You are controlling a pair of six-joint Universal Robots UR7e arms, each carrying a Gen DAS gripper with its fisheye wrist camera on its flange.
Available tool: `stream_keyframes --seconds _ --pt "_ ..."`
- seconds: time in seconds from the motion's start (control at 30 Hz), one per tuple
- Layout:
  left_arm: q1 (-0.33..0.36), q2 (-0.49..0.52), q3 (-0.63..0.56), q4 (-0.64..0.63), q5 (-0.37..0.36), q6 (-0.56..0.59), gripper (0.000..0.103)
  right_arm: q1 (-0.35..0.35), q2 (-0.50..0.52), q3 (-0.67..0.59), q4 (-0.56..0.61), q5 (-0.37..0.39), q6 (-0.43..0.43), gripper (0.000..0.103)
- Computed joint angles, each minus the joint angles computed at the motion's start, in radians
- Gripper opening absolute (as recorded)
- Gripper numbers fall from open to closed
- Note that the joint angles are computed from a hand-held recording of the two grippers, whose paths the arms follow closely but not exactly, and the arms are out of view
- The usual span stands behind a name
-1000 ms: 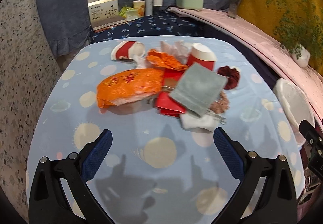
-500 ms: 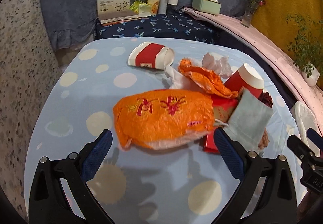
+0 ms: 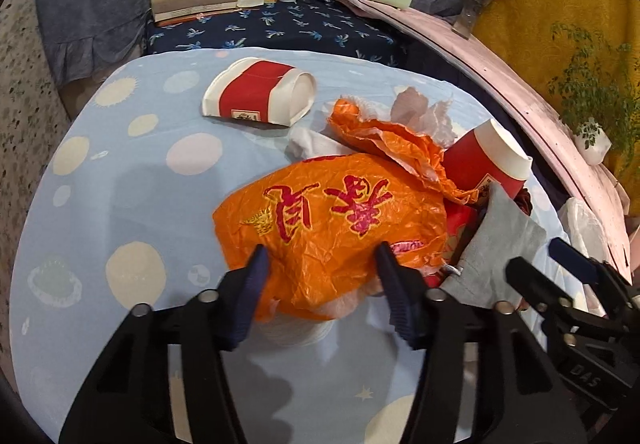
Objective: Collect trash
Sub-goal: 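Grasp the orange plastic bag with the left tool while the right tool grasps the grey cloth pouch, then carry the orange bag with the left tool while the right tool carries the grey pouch to the bin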
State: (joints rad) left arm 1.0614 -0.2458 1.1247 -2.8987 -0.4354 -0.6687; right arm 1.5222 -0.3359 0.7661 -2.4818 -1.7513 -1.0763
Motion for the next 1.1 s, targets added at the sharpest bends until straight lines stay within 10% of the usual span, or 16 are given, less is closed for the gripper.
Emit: stream_keyframes --seconds 0.03,0.4,1.1 --pt "-0.001 0.004 -0.005 -0.01 -0.001 0.02 0.028 0.001 0.007 -0.01 0.012 -0.002 0.003 0.069" --pt "-0.035 0.021 -0.028 -0.082 -0.004 0.121 0.008 0.002 -0.022 0.036 0.013 0.006 -0.015 0.007" --pt "-0.149 0.157 -0.298 -0.111 -0.014 0.315 0.007 -0.045 -0.208 0.06 -0.038 0.242 0.053 0.003"
